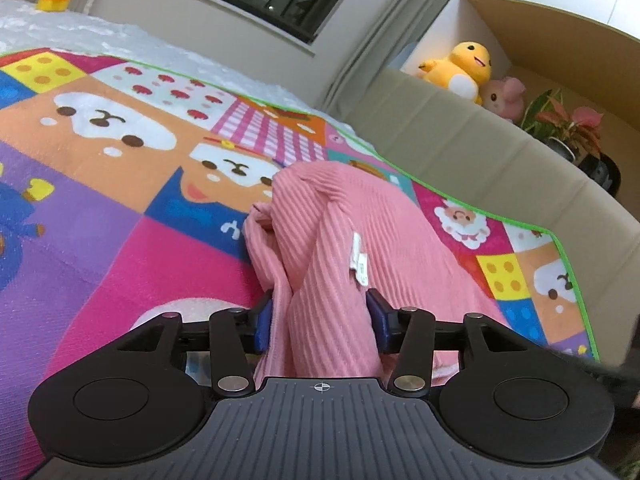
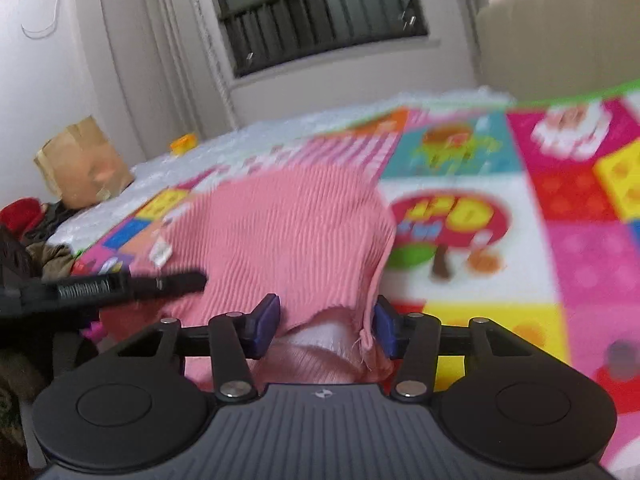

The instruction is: Fold clothes

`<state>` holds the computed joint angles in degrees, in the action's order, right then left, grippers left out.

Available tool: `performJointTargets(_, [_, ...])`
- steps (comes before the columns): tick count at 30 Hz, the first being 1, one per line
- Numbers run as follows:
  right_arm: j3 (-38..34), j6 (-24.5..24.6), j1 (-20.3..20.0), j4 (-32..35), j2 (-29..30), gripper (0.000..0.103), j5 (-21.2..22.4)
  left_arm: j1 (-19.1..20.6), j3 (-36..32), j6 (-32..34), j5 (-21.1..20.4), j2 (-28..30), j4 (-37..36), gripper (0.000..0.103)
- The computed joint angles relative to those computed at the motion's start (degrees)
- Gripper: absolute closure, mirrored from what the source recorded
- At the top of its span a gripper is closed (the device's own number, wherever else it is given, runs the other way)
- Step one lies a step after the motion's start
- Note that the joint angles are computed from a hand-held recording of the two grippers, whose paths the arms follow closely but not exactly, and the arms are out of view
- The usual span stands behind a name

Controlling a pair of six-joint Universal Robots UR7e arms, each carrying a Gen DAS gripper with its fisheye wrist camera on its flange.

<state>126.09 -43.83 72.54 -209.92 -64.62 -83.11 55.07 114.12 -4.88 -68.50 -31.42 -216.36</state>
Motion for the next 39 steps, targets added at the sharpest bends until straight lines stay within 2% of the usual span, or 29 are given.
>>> performJointTargets(2, [0.30,-2.59,1.17,-5.48,0.55,0.050,0.70,-0.09,0.01,0.18,0.30,0.05,0.13,0.048])
performJointTargets(5, [-1.28,-8.27,3.79,-8.04,2.38,0.049,-0.44,-0.28,0.13,0.36,0.64,0.08,0.16,0.045])
performJointTargets(7, [-3.29,-11.22,4.97,-9.10,5.05,0.041,-2.35,-0.33,0.16,0.42,0.75,0.08,0.26,0.043])
performJointTargets(10, [-7.42,-13.63,6.45,-2.61,8.42,0.033,-11.20,-0.35,0.25,0.36,0.75,-0.01,0.39,0.040])
performJointTargets(12, [-8.46,-13.81,6.27,-2.15,9.75,0.026,-12.72,-0.31,0.30,0.18,0.63,-0.07,0.70,0.037])
performJointTargets(15, [-9.35,-12.90,6.58,0.14,9.51,0.026,-13.85,-0.36,0.36,0.16,0.72,-0.06,0.64,0.032])
performJointTargets(17, [-9.34,-13.99,7.51,0.56,8.80,0.026,-13.85,-0.40,0.46,0.05,0.94,0.01,0.12,0.026])
performJointTargets(19, [-10.34,-15.93,8.70,-0.37,9.23,0.011,-13.12,-0.50,0.47,-0.29,1.53,0.05,-0.05,0.022])
performJointTargets(21, [-12.75,-17.57,10.14,-1.62,11.00,0.002,-13.09,-0.75,0.54,-0.40,2.36,0.07,-0.06,0.021])
performJointTargets(22, [-14.50,-17.99,10.84,-1.53,12.25,0.001,-13.61,-0.93,0.58,-0.23,2.81,0.11,-0.09,0.019])
performJointTargets(24, [-18.26,-19.71,12.00,-1.39,15.25,0.001,-15.64,-1.14,0.63,0.12,3.25,0.10,0.03,0.017])
performJointTargets(27, [-23.69,-25.38,12.36,-1.57,20.68,0.001,-21.07,-1.20,0.70,0.15,3.47,-0.24,1.16,0.016])
performJointTargets(28, [-24.71,-24.69,12.10,-0.60,21.45,0.001,-21.91,-1.37,0.75,0.55,3.77,-0.19,1.12,0.016])
performJointTargets(32, [-23.65,-19.84,11.31,1.08,19.83,0.000,-20.53,-1.50,0.96,1.05,3.93,-0.19,0.83,0.010])
performJointTargets(37, [-17.44,-8.56,8.75,0.51,13.72,0.000,-13.74,-1.55,1.12,0.74,3.84,-0.26,0.47,0.010])
performJointTargets(39, [-13.46,-1.66,6.49,-2.52,10.70,0.000,-9.20,-1.86,1.66,1.32,4.12,0.30,-4.13,0.012])
